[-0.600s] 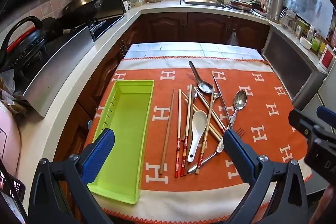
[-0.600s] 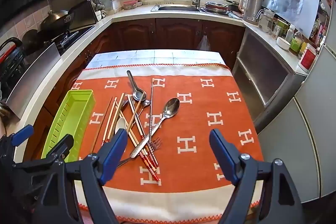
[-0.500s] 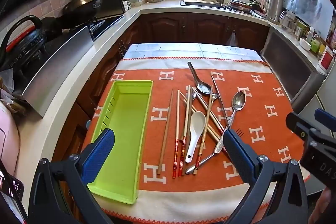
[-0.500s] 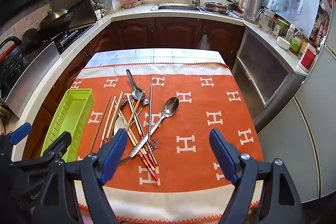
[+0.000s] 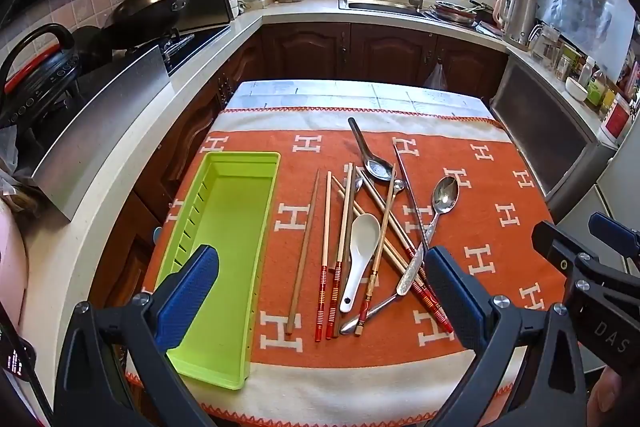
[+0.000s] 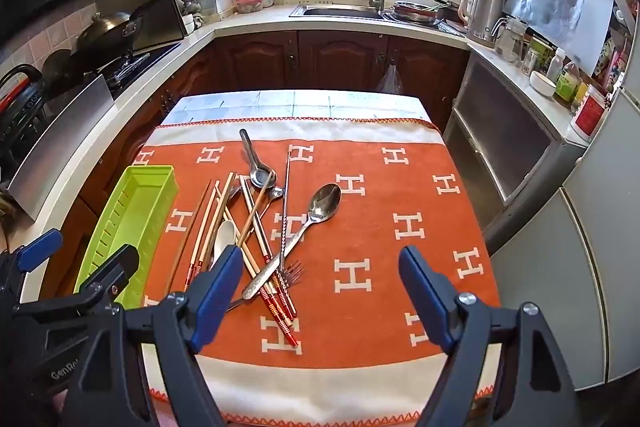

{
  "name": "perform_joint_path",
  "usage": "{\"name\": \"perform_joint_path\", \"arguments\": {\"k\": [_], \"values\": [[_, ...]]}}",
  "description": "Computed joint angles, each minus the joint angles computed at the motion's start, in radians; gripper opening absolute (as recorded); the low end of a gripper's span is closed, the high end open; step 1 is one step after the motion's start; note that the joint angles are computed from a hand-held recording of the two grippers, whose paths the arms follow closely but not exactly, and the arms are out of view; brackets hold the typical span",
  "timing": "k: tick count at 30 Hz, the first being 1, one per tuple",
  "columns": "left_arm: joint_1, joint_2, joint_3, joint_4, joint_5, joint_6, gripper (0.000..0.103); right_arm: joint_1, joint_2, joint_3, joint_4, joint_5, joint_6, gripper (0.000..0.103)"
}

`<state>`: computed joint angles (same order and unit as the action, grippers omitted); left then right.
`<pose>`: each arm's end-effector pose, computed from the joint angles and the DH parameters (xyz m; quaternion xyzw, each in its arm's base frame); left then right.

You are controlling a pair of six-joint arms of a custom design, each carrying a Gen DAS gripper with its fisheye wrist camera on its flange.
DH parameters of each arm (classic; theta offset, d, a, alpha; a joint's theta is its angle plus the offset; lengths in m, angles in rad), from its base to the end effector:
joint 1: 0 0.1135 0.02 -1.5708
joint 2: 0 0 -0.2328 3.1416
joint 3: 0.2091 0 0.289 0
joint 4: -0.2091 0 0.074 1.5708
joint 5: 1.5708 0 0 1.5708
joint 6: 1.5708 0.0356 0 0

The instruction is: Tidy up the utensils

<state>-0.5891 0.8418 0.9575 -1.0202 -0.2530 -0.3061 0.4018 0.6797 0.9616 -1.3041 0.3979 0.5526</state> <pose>0.1761 -0.1070 0.2941 0.0914 0.9339 -0.0329 0.3441 0.1430 0.0458 0.3050 0.1245 0.9369 -0.0470 0.3232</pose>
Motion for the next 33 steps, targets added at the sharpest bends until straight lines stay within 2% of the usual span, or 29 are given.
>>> {"name": "perform_joint_path", "arguments": {"k": [11, 33], "values": [[-0.006, 0.021, 0.008, -0.002, -0.009, -0.012, 0.102, -0.047, -0.016, -0.023, 0.027, -0.051, -0.041, 0.081], [-0.012, 0.017, 0.000, 0.002, -0.009, -0.019, 0.102, -0.060, -0.037, -0.040, 0.040, -0.084, -0.050, 0.078]]}}
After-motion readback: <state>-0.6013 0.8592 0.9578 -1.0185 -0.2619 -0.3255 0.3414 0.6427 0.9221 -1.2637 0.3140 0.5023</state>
